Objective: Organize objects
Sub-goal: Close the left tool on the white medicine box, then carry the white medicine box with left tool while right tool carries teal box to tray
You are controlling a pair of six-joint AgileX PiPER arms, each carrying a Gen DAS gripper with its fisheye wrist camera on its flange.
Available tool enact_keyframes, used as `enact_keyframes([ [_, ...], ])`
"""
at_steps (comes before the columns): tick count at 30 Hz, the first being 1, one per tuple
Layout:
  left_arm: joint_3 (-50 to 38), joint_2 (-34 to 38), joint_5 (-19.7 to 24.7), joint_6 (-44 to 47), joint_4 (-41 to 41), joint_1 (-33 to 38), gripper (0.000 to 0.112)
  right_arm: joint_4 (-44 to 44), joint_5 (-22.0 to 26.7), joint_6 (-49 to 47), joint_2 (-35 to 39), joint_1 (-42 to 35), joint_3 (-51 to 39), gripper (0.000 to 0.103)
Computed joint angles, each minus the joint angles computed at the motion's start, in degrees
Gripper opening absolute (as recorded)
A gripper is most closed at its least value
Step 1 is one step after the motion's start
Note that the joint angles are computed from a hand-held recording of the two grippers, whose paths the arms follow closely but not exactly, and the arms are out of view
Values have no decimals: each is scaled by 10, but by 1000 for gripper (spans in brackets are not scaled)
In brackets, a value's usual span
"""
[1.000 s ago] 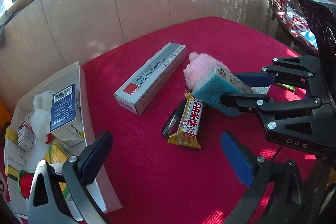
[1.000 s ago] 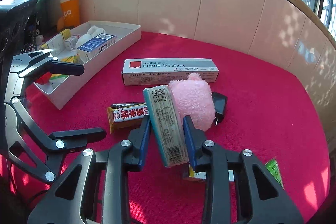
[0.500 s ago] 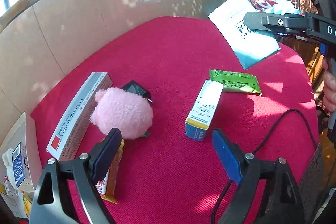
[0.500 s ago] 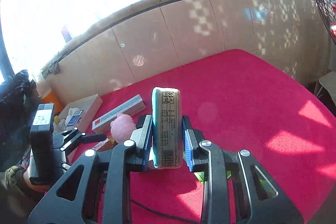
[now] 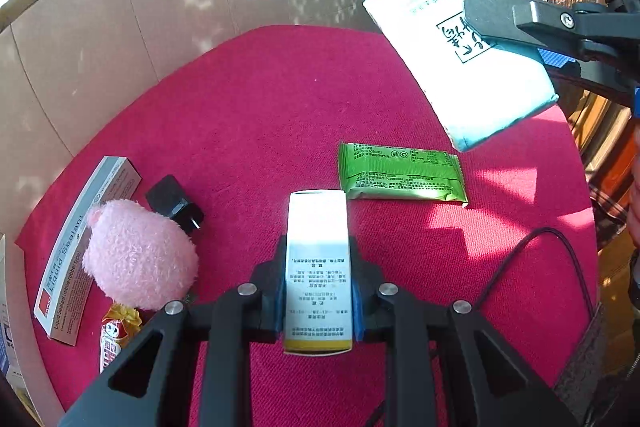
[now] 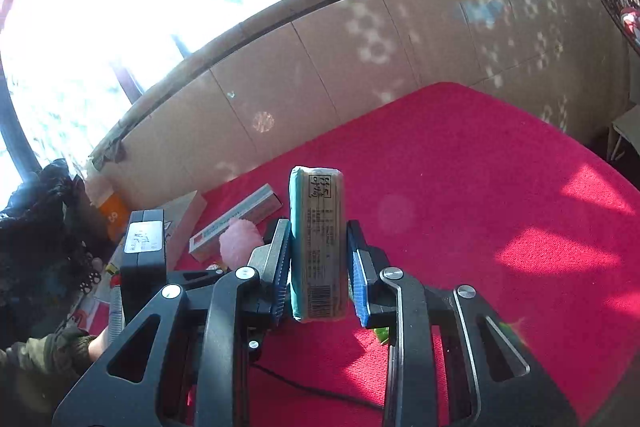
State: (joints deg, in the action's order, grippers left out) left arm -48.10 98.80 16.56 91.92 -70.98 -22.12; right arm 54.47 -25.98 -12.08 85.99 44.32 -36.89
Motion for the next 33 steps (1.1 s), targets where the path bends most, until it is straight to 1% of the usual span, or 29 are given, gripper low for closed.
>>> enact_keyframes([
  [3, 59, -62, 17, 94, -102, 18, 24, 7, -1, -6, 7, 13, -11, 26],
  [5, 95, -109, 20, 145, -155, 27, 24, 24, -2, -27, 9, 24, -21, 26],
  [6, 109, -132, 26, 155, -168, 34, 24, 34, -3, -38, 9, 30, -25, 26],
  [11, 138, -204, 39, 131, -167, 80, 24, 96, -7, -106, 12, 57, -50, 26],
  [12, 142, -215, 44, 124, -161, 95, 24, 106, -6, -118, 13, 60, -54, 26],
  [14, 149, -233, 70, 114, -154, 135, 24, 130, -5, -146, 16, 68, -64, 26],
  [15, 151, -236, 88, 118, -156, 159, 24, 143, -4, -162, 19, 72, -70, 26],
  [16, 134, -216, 89, 128, -173, 167, 24, 161, -5, -183, 22, 76, -77, 26],
  [19, 123, -205, 106, 123, -181, 197, 24, 231, -16, -263, 34, 94, -104, 26],
  [22, 127, -209, 128, 119, -183, 227, 24, 300, -47, -351, 50, 121, -133, 26],
  [26, 136, -220, 140, 124, -188, 243, 24, 362, -95, -437, 67, 150, -165, 26],
  [28, 138, -224, 143, 127, -191, 246, 24, 390, -137, -482, 78, 168, -183, 26],
  [30, 139, -229, 147, 125, -187, 253, 24, 403, -160, -506, 85, 177, -195, 26],
  [33, 142, -234, 156, 125, -188, 263, 24, 413, -173, -523, 91, 182, -206, 26],
])
